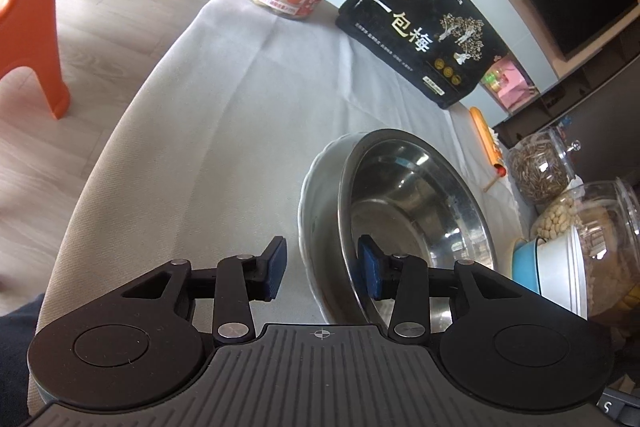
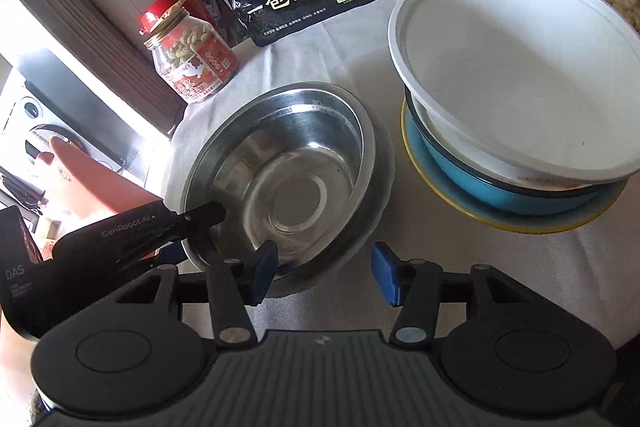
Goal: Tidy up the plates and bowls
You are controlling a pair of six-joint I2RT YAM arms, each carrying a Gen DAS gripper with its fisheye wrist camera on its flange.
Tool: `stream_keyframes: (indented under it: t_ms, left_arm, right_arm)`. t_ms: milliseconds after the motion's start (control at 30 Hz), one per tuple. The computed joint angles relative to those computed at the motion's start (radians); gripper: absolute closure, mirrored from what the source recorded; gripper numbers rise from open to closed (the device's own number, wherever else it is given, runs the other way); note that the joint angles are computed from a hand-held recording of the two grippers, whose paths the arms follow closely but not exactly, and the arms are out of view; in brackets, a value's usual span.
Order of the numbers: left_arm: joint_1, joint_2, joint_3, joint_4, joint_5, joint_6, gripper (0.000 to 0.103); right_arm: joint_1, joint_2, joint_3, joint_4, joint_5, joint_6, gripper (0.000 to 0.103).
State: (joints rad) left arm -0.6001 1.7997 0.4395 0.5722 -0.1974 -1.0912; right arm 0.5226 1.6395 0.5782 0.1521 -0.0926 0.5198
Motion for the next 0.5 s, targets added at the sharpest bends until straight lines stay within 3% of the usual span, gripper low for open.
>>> stream_keyframes:
  t_ms: [267,333,400,500]
  left_arm:
    - [0.03,0.035,-0.035,0.121,0.058,0.016,0.065]
    - [0.023,0.011,-0.033,0.083,0.035,0.026,0.067]
    - [0.008,-0.031,-0.027,0.009,-0.012,0.037,0.07]
    - [0.007,-0.064,-0.039,-0.021,-0.032,0.03,0.071]
  right_arm:
    - [0.027,0.134,0.104,-0.022,0.043,-0.001,0.049]
    - [0.048,0.137,0.111,-0.033,0.059,-0.016,0.049]
    - [0.054,0.13,0.108,-0.044,0.034,-0.038,0.049]
    - [0.054,0.12,0.098,-0.045,-0.016,-0.059,0.049]
